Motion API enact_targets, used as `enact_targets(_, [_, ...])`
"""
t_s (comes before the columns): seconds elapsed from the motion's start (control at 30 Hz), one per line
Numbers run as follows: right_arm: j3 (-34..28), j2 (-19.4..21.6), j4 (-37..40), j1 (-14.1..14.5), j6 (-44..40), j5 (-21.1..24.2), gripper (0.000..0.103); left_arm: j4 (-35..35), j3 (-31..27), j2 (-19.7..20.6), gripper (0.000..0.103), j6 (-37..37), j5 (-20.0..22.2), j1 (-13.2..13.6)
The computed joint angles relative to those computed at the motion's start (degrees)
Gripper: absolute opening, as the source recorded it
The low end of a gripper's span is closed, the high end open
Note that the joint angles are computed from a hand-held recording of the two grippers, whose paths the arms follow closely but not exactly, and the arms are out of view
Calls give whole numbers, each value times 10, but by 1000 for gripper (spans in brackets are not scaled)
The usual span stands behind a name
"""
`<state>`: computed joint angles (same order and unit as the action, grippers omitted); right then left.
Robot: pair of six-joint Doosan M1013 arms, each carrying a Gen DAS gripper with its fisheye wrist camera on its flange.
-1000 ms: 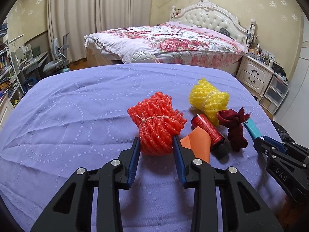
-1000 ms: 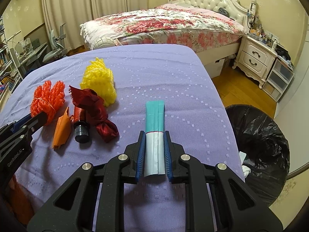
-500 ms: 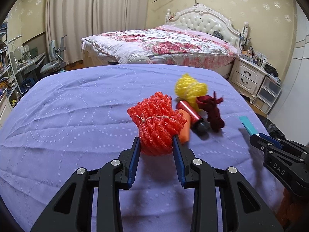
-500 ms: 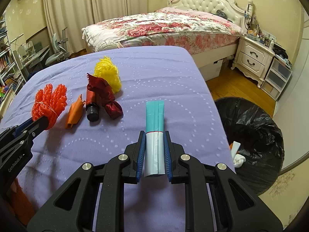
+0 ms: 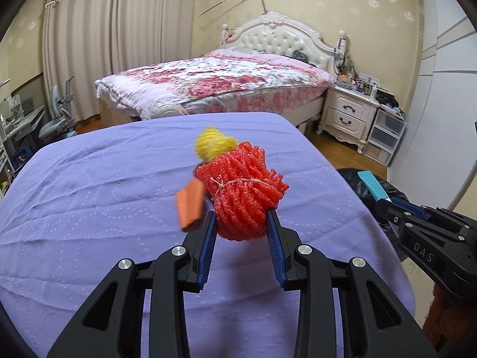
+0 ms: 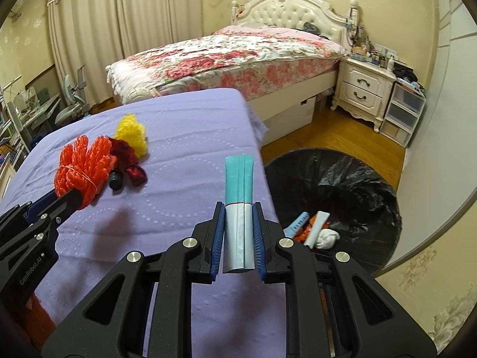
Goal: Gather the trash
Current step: 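Carry the tube and mesh net over the bin and open both grippers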
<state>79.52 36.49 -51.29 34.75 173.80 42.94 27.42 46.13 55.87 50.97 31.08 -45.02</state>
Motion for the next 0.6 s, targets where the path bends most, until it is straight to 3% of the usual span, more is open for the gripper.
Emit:
enact_targets(0.27, [41,-22,-28,-14,57,20,18,-66,-84,44,34,99,20,-16])
enact_targets(0.47, [62,-31,-34,-29,78,27,18,-111,-189,99,34,160,72,-25])
enact_targets(0.6, [69,-33,-35,-38,86,26,18,-132,-299,154,34,200,132,-31])
